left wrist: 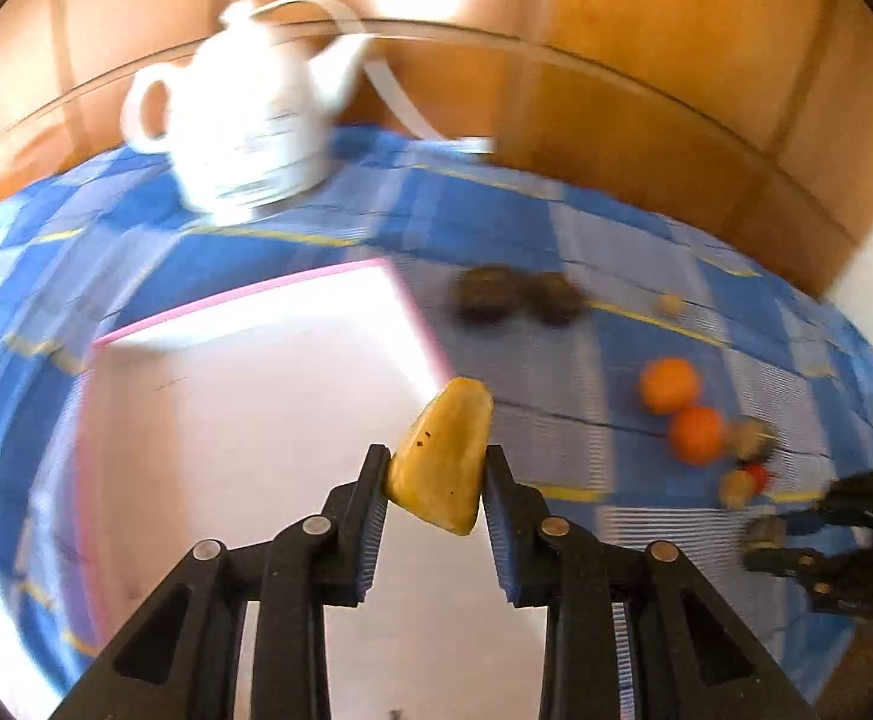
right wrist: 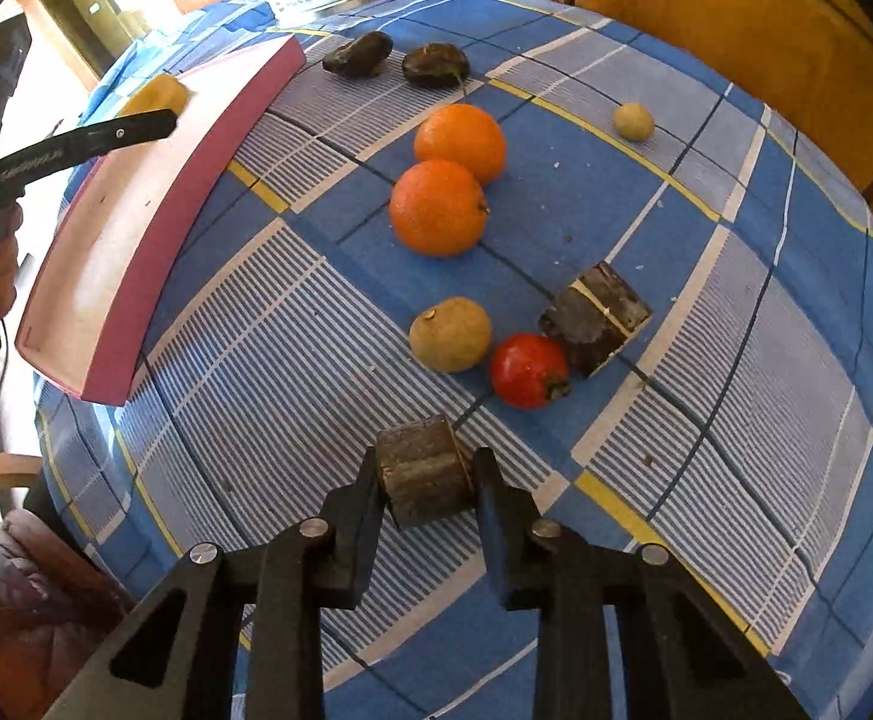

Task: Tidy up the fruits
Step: 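Lower the yellow chunk into the pink tray, open the left tool while the right tool carries the log slice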

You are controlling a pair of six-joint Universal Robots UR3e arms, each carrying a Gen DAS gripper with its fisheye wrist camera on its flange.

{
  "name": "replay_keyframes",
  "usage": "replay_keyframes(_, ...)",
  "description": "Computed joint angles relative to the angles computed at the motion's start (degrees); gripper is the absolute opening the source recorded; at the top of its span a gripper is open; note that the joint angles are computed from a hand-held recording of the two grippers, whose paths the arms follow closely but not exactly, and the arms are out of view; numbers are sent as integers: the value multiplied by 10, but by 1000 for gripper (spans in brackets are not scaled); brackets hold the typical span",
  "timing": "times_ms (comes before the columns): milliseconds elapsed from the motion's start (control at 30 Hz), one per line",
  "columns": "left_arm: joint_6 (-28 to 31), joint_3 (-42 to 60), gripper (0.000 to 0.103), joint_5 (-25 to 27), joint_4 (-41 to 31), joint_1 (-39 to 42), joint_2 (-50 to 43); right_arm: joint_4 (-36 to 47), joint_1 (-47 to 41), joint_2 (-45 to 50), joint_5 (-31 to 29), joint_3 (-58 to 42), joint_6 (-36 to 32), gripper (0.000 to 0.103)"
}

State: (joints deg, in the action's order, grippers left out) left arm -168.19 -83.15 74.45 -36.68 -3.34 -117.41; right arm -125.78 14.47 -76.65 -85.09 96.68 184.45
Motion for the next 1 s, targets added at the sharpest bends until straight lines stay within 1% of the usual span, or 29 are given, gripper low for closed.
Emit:
replay_keyframes(100,-36,-12,31,75,30,7,-8,-6,22,1,-11,-2,18,28)
replay_keyframes(200,-64,-30,32,125,56,15,-12,-17,40,14,-24,-6,25,28)
replay_keyframes(267,-90,-51,32,146,75,25,-6,-21,48,16,-29,-6,27,28)
replay_keyframes(333,-100,-80,33,142,93,37,8,-27,55,20,-34,-5,31,28)
replay_keyframes(433,-102,-132,47,146,137,41,41,-33,62,17,-40,1,34,28)
replay_keyframes(500,-107,-169,62,152,173,40,69,-36,68,16,-45,3,38,28)
replay_keyframes(533,-108,-179,64,152,182,40,78,-38,71,16,-47,4,41,28)
replay_keyframes(600,-102,-215,65,143,204,46,112,-39,75,14,-51,6,46,28)
replay_keyframes(633,-104,-207,65,142,201,43,111,-41,77,13,-53,8,47,28)
replay_keyframes(767,-91,-253,68,124,218,47,163,-50,85,12,-60,17,62,28)
replay_keyframes(900,-76,-300,70,110,229,48,210,-42,99,14,-69,9,83,27)
replay_keyframes(1000,-70,-317,71,101,230,48,228,-27,114,19,-69,-10,97,27)
